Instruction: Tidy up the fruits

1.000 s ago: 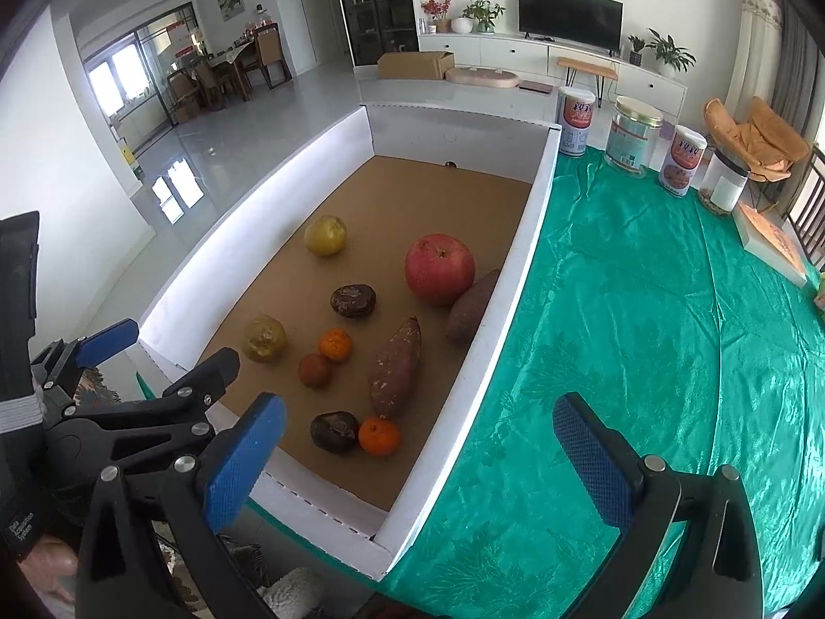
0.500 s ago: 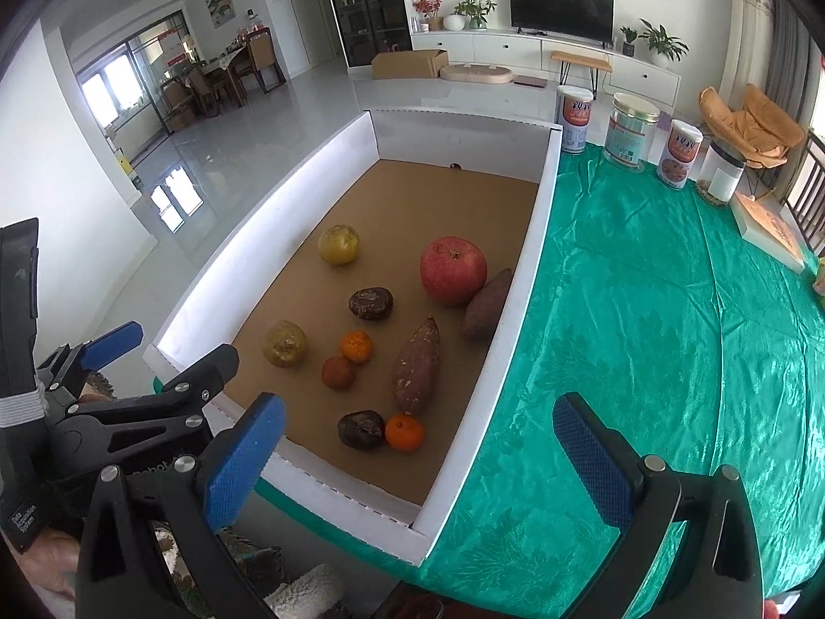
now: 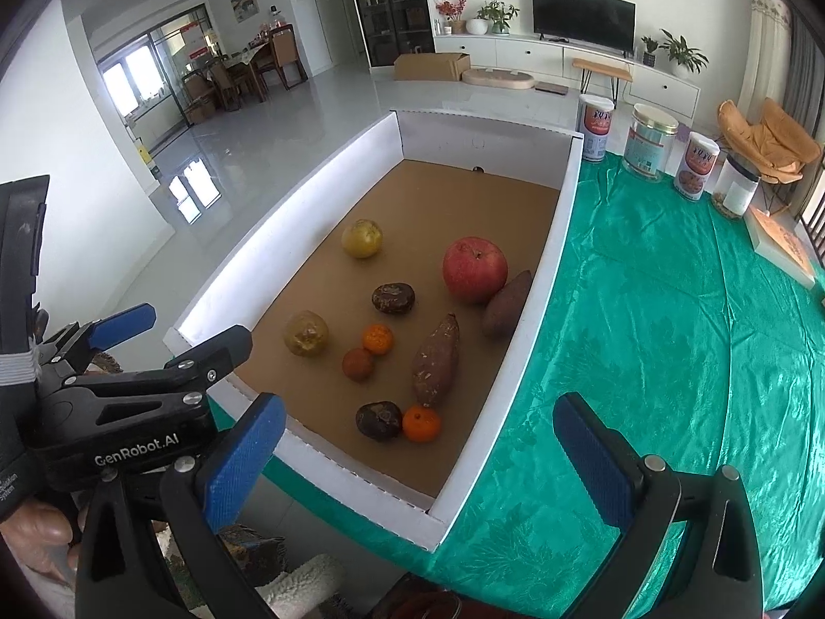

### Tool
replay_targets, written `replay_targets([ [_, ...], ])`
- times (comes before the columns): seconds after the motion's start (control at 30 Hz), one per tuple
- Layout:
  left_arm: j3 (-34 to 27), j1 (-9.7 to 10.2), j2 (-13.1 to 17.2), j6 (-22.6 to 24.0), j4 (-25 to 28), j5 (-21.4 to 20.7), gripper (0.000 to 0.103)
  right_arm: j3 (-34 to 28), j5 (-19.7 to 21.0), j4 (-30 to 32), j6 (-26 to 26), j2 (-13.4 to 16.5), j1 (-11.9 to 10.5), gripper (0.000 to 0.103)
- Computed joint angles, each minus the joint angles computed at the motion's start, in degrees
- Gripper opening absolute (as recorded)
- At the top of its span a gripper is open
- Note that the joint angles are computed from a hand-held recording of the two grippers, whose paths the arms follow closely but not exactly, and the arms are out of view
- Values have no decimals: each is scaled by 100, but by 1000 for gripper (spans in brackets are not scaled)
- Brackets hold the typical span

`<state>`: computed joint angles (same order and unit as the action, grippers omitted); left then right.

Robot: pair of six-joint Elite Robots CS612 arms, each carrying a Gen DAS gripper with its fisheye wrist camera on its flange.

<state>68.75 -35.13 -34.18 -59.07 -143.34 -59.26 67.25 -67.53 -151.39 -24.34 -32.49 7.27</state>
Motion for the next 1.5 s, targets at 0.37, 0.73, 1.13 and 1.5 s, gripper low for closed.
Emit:
replay_targets([
  [0.37,-60,-42,16,-115,348,263,102,-73,-545,-284,289,63,30,103],
  [0.73,-11,-21,12,-181,331,221,102,-10,-976,-671,234,59,96,103],
  [1.13,-30,-23,34,-63,217,218,102,49,-1270,-917,196,40,148,103],
  [1.5,-69,-17,47,-63,280,237,102,-15,-1290,-741,194,42,149,103],
])
